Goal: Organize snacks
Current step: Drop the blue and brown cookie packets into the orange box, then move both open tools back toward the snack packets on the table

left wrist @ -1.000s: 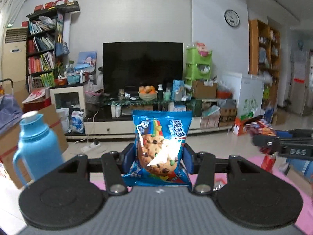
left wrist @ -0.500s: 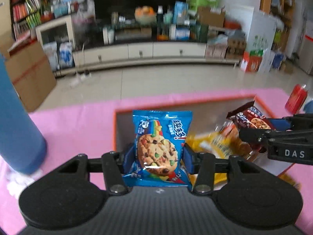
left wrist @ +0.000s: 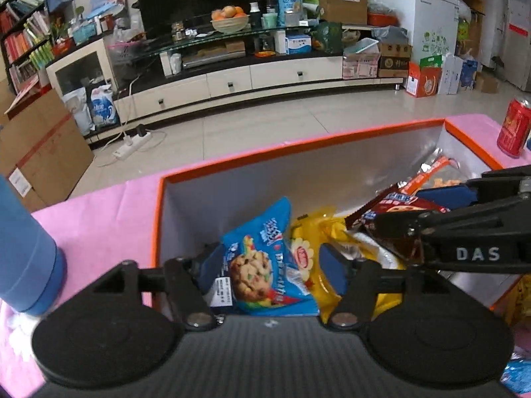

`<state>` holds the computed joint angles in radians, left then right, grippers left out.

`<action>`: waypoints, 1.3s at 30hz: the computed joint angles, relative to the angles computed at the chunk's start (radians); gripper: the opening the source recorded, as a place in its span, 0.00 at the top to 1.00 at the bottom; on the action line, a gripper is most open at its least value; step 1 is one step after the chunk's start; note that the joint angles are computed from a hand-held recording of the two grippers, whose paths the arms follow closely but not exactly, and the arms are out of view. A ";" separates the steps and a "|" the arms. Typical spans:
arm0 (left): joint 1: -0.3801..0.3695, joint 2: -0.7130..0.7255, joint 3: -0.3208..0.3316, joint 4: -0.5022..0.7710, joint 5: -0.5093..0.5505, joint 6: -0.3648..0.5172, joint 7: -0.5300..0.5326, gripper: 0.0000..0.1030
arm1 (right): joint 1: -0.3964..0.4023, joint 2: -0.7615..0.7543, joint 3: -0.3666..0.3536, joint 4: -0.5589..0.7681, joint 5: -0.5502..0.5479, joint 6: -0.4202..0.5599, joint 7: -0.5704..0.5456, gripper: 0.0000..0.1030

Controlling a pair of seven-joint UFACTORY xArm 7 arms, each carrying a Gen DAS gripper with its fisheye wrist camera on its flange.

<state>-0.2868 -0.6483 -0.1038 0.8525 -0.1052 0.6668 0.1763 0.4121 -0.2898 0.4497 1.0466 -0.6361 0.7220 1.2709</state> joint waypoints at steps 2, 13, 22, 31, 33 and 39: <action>-0.005 -0.022 0.011 0.002 -0.021 0.011 -0.015 0.29 | 0.003 -0.035 -0.004 -0.015 0.005 -0.007 0.000 0.66; 0.012 -0.413 0.024 -0.076 -0.063 0.285 -0.137 0.26 | 0.026 -0.509 0.174 -0.200 0.216 0.219 0.141 0.16; 0.003 -0.827 -0.032 -0.175 -0.103 0.741 -0.253 0.25 | 0.118 -0.794 0.407 -0.332 0.567 0.436 0.458 0.10; 0.000 -0.719 -0.110 -0.101 -0.205 0.634 -0.255 0.25 | 0.160 -0.886 0.398 -0.419 0.597 0.390 0.535 0.12; -0.013 -0.628 -0.131 -0.087 -0.246 0.540 -0.273 0.25 | 0.160 -0.914 0.396 -0.434 0.598 0.378 0.559 0.12; -0.021 -0.384 -0.208 -0.070 -0.245 0.366 -0.390 0.30 | 0.198 -1.026 0.384 -0.506 0.628 0.339 0.642 0.12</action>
<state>-0.3074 -1.0324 -0.3119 0.7830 -0.3504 1.0332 -0.2141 0.6096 -1.3156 0.8335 0.5408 -0.0082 1.0608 1.9131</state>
